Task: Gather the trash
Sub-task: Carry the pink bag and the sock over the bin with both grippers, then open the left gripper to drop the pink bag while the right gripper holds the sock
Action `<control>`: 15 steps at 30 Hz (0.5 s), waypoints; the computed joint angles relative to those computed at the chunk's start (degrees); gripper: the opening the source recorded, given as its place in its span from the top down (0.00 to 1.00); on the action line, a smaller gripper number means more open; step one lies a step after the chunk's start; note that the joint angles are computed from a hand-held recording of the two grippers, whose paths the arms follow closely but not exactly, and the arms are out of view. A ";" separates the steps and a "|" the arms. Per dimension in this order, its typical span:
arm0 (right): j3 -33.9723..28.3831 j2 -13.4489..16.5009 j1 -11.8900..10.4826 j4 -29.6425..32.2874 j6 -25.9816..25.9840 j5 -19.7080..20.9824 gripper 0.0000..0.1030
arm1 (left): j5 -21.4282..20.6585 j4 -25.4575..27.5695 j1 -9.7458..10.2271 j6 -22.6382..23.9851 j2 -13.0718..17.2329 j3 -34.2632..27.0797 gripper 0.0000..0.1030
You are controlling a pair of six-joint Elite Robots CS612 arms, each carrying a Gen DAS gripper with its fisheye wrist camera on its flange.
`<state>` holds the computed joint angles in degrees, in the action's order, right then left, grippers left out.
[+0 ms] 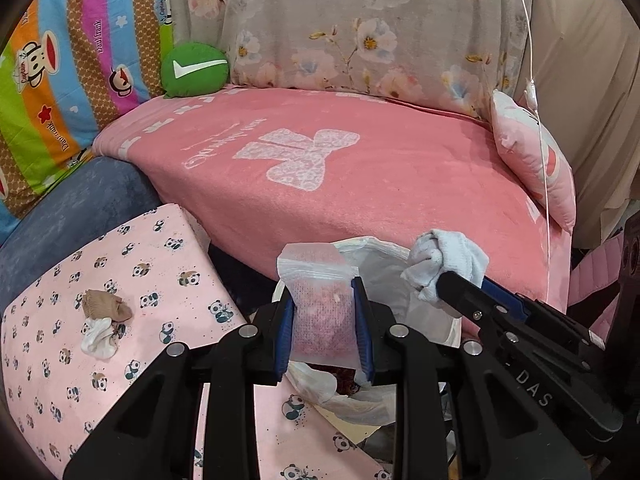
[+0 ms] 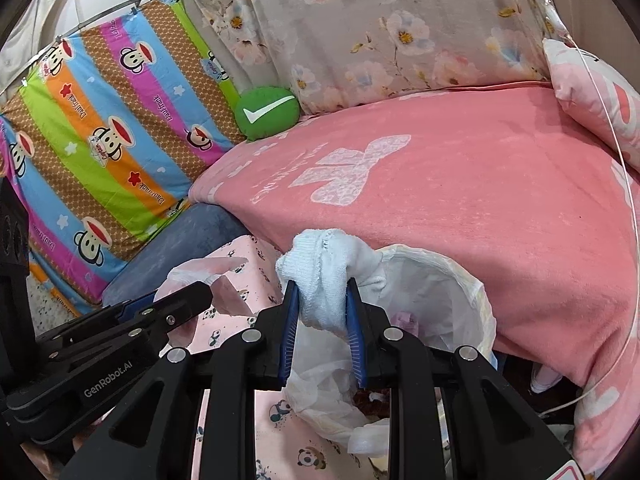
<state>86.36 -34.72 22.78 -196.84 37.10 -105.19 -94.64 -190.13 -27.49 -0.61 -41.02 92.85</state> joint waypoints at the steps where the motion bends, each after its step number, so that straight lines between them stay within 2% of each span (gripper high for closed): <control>1: 0.45 -0.14 -0.15 -0.29 0.11 -0.07 0.77 | -0.21 0.14 -0.09 0.02 0.04 -0.13 0.75; 11: 1.85 -0.46 -0.87 -0.78 1.20 -0.83 0.77 | -2.66 2.02 -0.38 -0.42 0.84 -1.84 0.73; 13: 2.00 -0.48 -0.95 -0.81 1.30 -0.93 0.77 | -2.16 1.94 -0.49 -1.05 1.05 -2.07 0.68; 15: 2.09 -0.47 -0.99 -0.84 1.40 -1.03 0.77 | -1.64 1.60 -0.49 -1.74 1.23 -2.17 0.57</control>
<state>88.45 -35.18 21.80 -197.68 38.50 -106.22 -96.28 -188.53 -27.99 -2.34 -39.79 90.68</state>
